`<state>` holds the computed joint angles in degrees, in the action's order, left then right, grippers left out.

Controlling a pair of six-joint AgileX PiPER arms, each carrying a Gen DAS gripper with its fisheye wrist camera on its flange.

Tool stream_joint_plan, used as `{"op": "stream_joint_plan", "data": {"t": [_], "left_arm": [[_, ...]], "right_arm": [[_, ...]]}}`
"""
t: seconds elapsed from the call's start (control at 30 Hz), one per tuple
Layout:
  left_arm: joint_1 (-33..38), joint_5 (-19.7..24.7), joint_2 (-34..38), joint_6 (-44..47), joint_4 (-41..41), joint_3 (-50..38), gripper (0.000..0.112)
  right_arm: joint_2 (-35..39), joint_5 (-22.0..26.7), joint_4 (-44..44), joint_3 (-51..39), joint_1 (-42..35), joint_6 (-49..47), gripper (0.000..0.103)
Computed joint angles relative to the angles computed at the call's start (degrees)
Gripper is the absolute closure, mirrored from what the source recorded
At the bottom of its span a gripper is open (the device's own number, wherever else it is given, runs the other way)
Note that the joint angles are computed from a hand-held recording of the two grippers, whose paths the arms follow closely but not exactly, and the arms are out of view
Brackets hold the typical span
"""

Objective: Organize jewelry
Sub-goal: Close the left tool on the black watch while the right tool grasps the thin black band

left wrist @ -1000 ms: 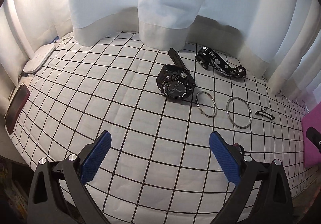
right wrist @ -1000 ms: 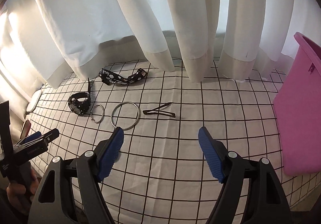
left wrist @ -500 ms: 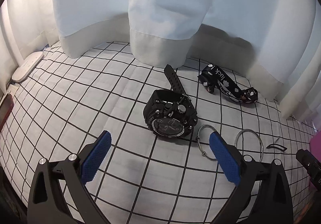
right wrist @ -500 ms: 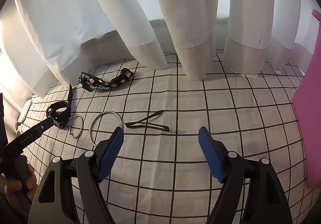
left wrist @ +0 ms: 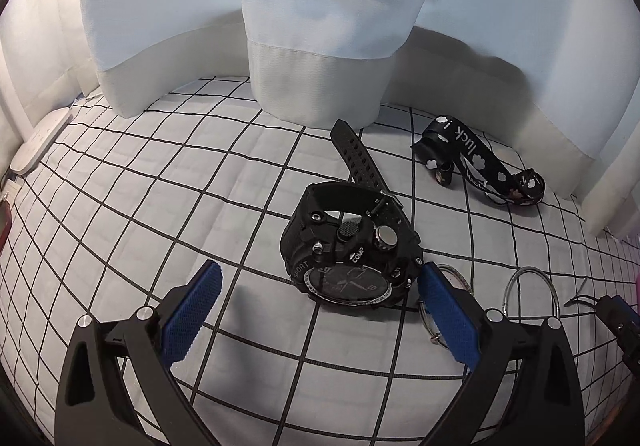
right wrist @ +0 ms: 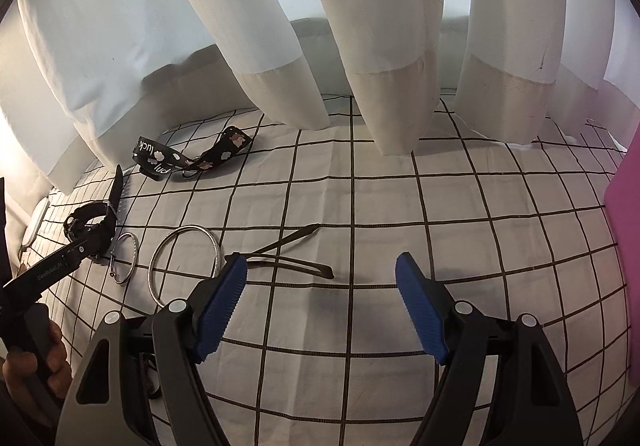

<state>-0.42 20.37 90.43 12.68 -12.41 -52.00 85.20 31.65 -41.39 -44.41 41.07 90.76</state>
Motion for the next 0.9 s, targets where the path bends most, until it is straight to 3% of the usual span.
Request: {"op": "stream_joint_plan", "data": {"t": [0.43, 0.9], "left_arm": [[1.9, 1.8, 3.8, 9.1, -8.8, -3.4, 0.016], [1.8, 0.7, 4.9, 9.7, -7.9, -3.4, 0.016]], "right_arm": [[3.6, 0.3, 1.0, -3.0, -0.6, -4.4, 0.03], [8.0, 0.5, 0.9, -7.3, 0.3, -6.6, 0.029]]}}
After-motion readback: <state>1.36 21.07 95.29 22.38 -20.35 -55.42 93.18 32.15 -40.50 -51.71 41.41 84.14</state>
